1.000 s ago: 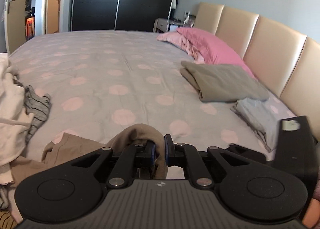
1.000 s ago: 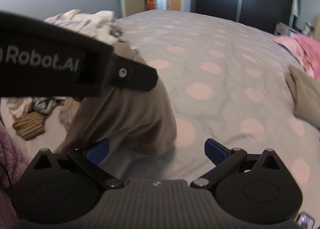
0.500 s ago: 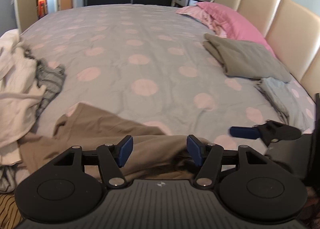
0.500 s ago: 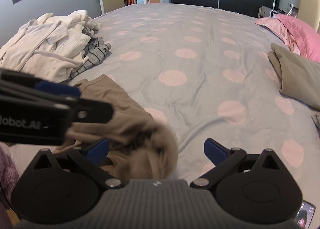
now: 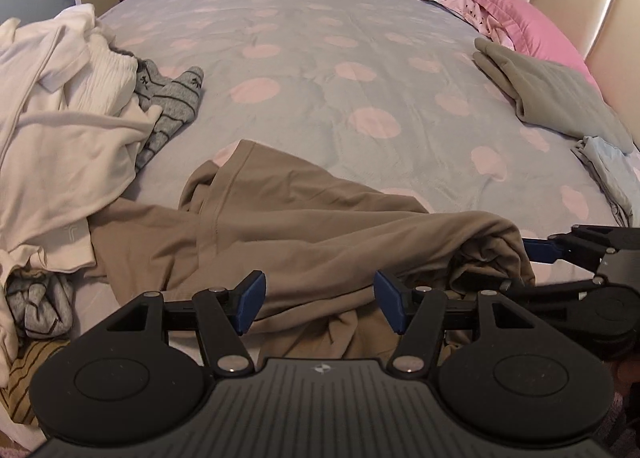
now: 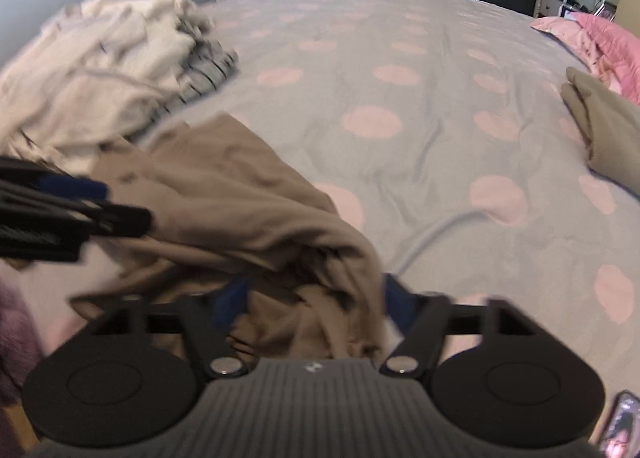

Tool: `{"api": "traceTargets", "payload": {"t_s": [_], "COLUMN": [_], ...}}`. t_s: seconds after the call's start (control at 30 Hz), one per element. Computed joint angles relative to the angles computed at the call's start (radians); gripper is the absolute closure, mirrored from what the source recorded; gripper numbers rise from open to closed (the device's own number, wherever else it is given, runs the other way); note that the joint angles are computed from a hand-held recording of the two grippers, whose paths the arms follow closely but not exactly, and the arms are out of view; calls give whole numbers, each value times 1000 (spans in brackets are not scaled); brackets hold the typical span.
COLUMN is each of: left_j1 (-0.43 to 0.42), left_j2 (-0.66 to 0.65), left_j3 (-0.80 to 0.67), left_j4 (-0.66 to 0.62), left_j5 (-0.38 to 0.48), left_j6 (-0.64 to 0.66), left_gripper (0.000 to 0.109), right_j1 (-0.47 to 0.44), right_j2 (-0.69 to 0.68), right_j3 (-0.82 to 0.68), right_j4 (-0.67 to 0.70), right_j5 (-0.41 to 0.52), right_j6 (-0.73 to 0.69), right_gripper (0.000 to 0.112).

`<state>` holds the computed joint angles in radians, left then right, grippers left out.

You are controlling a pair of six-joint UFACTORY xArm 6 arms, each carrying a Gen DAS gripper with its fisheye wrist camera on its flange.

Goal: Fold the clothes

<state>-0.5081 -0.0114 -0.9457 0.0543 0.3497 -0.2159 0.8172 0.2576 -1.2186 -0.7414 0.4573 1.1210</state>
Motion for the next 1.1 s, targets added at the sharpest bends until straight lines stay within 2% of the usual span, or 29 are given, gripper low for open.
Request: {"api": "traceTargets", "payload": {"t_s": [0.07, 0.17, 0.23, 0.3, 0.33, 0.37, 0.43, 0.5, 0.57, 0.6, 0.63, 0.67, 0.73, 0.83, 1.0, 1.1], "left_j1": [2, 3, 3, 11, 16, 21, 23, 16, 11, 9, 8, 9, 15, 23, 19, 6], "left_j2": [4, 11, 21, 35, 42, 49, 67, 88, 110, 117, 119, 117, 101, 84, 97, 128], "left_j3": [6, 13, 15, 15, 14, 13, 3, -12, -28, -35, -39, -39, -32, -43, -104, -152], "left_j4": [-9, -18, 32, 142, 186, 211, 183, 167, 223, 205, 159, 136, 157, 209, 232, 174], "left_j5": [5, 15, 10, 4, -4, -16, -27, -40, -50, -49, -50, -57, -83, -120, -144, -141], "left_j6": [20, 50, 35, -48, -87, -112, -95, -71, -111, -110, -89, -82, -106, -148, -138, -69], "left_gripper": [50, 49, 48, 48, 48, 48, 48, 48, 59, 74, 83, 87, 99, 104, 106, 106], "right_j1": [2, -8, -11, -11, -9, -6, 0, 3, 5, 4, 3, 0, -2, -9, -27, -34], "right_j2": [5, -1, -6, -5, -6, -10, -21, -26, -17, -13, -12, -15, -28, -58, -98, -120], "right_j3": [-10, -3, -2, -6, -8, -8, -1, 8, 10, 13, 20, 29, 43, 53, 39, 28], "right_j4": [-20, -34, -45, -46, -48, -47, -32, 4, 56, 81, 96, 101, 88, 49, 53, 46], "right_j5": [35, 39, 43, 57, 70, 83, 102, 101, 100, 96, 84, 71, 60, 55, 87, 140], "right_j6": [0, 14, 22, 26, 33, 39, 36, 10, -22, -34, -37, -36, -26, -4, -78, -139], "right_gripper": [78, 90, 90, 88, 83, 71, 57, 57, 56, 56, 64, 85, 92, 97, 100, 101]}}
